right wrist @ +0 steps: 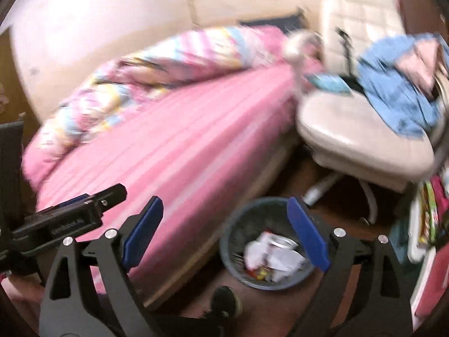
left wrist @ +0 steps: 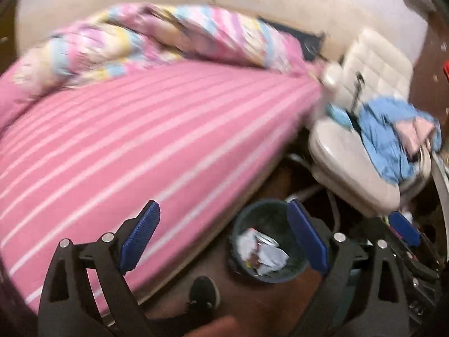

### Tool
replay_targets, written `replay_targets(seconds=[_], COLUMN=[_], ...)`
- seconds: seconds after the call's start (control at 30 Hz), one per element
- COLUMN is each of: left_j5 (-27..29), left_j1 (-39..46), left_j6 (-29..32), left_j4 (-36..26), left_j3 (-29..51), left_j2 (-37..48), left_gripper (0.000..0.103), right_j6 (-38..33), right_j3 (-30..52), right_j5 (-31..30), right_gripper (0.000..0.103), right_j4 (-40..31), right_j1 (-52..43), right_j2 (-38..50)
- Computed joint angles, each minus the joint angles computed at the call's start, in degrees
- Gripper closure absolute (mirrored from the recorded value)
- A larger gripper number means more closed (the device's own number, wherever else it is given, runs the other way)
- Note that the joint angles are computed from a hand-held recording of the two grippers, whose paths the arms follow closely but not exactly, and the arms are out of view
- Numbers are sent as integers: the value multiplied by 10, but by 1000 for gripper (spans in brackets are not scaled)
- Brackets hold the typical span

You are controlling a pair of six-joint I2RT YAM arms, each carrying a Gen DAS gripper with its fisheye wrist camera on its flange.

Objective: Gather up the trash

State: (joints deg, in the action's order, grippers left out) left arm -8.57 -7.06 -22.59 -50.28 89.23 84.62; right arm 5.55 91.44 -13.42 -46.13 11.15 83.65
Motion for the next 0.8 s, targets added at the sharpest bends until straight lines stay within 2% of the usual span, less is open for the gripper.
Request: replay_targets(seconds=[0.1,0.17,0.27,0.43,0.57,0.67,0.7,0.8], left_j5=[-24,-39,-15,147,270,346,389,429], left_j1=[40,79,165,431,630,737,790,856], left_j6=[9,19,37,107,180,224,254,294], left_j4=[-40,-65,-86,-124,-151,-165,-177,-200], left_j3=[-11,-20,-39,-63,-62,-65,-63,-50], left_j2=[-82,-139,-205,-283,-284,-280,-283,-276], left_gripper=[11,6,5,5,5,5,5,5], right_j6=[15,25,36,40,53,59,59,60], right_j3=[35,55,95,152,202,242,244,273], right_j5=[15,30,77,151,206,240,247,272], right_gripper=[12,11,8,6,6,6,6,6], right_j4=[-18,-22,-30,-44,-71,-95,-98,-116], right_j1=[84,139,235,374,472,531,542,585], right_j2=[-29,-36,-29,6,47,78,80,100])
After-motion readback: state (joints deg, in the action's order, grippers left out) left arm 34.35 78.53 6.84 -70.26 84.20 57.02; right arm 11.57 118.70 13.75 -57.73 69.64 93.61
